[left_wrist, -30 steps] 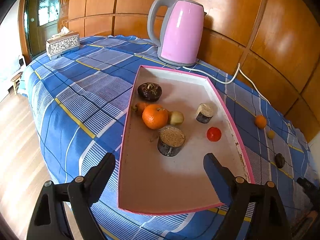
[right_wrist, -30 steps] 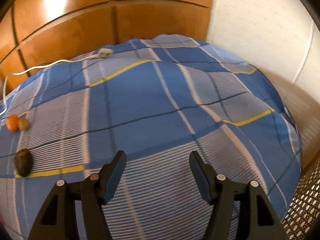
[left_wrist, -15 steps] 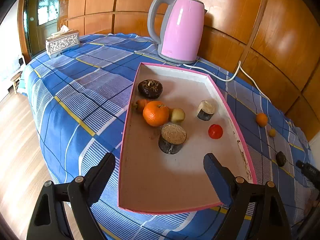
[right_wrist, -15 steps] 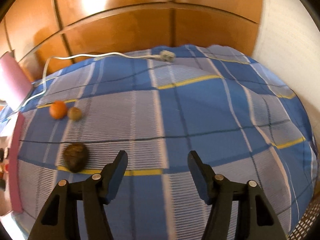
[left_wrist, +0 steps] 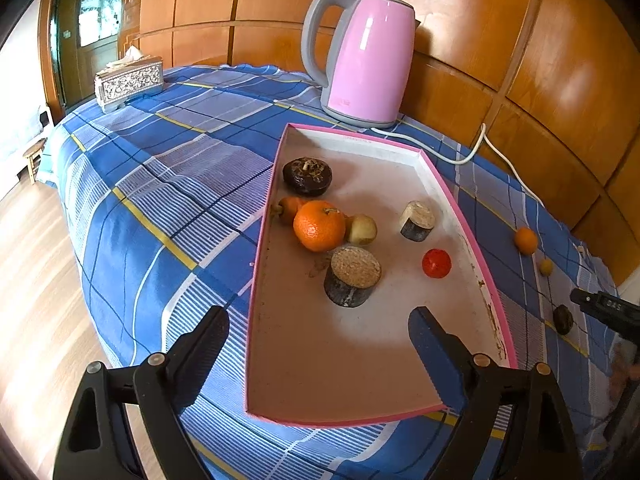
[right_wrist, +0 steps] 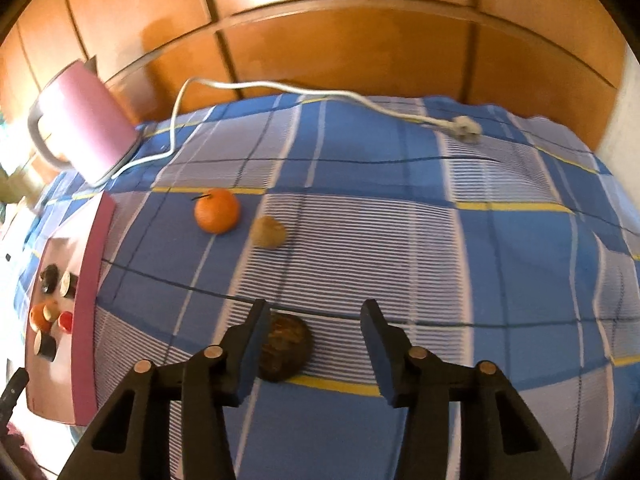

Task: Organize fruits
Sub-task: 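Move the right tool over the bed toward the small tan round fruit, then close the right tool on the tan fruit and carry it into the tray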

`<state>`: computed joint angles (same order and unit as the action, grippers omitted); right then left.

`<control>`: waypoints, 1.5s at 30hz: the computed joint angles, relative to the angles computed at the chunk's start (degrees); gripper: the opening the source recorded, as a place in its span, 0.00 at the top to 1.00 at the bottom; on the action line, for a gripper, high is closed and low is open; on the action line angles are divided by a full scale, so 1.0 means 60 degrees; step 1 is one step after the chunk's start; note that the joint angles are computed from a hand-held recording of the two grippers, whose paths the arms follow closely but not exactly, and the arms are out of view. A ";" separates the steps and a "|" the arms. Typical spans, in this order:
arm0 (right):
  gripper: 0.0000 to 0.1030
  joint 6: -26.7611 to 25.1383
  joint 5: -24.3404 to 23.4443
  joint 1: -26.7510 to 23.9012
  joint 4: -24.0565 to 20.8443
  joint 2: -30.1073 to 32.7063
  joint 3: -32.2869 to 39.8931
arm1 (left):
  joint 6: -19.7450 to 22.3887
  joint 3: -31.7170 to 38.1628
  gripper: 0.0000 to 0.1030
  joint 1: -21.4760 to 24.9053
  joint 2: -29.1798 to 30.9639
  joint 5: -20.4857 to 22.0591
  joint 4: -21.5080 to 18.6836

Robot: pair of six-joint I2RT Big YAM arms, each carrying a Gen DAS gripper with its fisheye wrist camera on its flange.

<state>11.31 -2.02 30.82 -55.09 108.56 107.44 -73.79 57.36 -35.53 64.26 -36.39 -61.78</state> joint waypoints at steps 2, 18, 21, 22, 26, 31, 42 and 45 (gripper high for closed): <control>0.54 -0.0175 -0.0078 0.0082 -0.0282 0.0316 0.0465 | -0.0058 -0.0028 0.11 0.0008 -0.0052 -0.0016 -0.0032; 0.54 -0.0891 0.0336 0.0381 -0.2159 0.2508 0.3940 | -0.0187 -0.0122 0.11 0.0107 -0.0232 0.0012 -0.0111; 0.54 -0.0940 0.0462 0.0404 -0.2490 0.2931 0.4641 | -0.0221 -0.0150 0.11 0.0141 -0.0247 0.0064 -0.0118; 0.54 -0.0942 0.0493 0.0410 -0.2592 0.3057 0.4854 | -0.0213 -0.0153 0.11 0.0147 -0.0241 0.0073 -0.0109; 0.61 -0.0988 0.0641 0.0445 -0.3267 0.3765 0.6042 | -0.0194 -0.0158 0.11 0.0149 -0.0246 0.0065 -0.0120; 0.73 -0.1198 0.0709 0.0478 -0.3684 0.4175 0.6658 | -0.0295 -0.0211 0.11 0.0199 -0.0288 0.0105 -0.0118; 0.73 -0.1395 0.0344 0.0547 -0.2540 0.3037 0.4787 | -0.0401 -0.0103 0.11 0.0029 -0.0316 -0.0105 -0.0281; 0.74 -0.1492 0.0248 0.0662 -0.2111 0.2679 0.4244 | -0.0481 -0.0064 0.11 -0.0027 -0.0348 -0.0198 -0.0367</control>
<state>2.35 -0.53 34.80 -67.76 124.63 132.90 -76.67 56.98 -35.69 62.17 -37.58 -63.99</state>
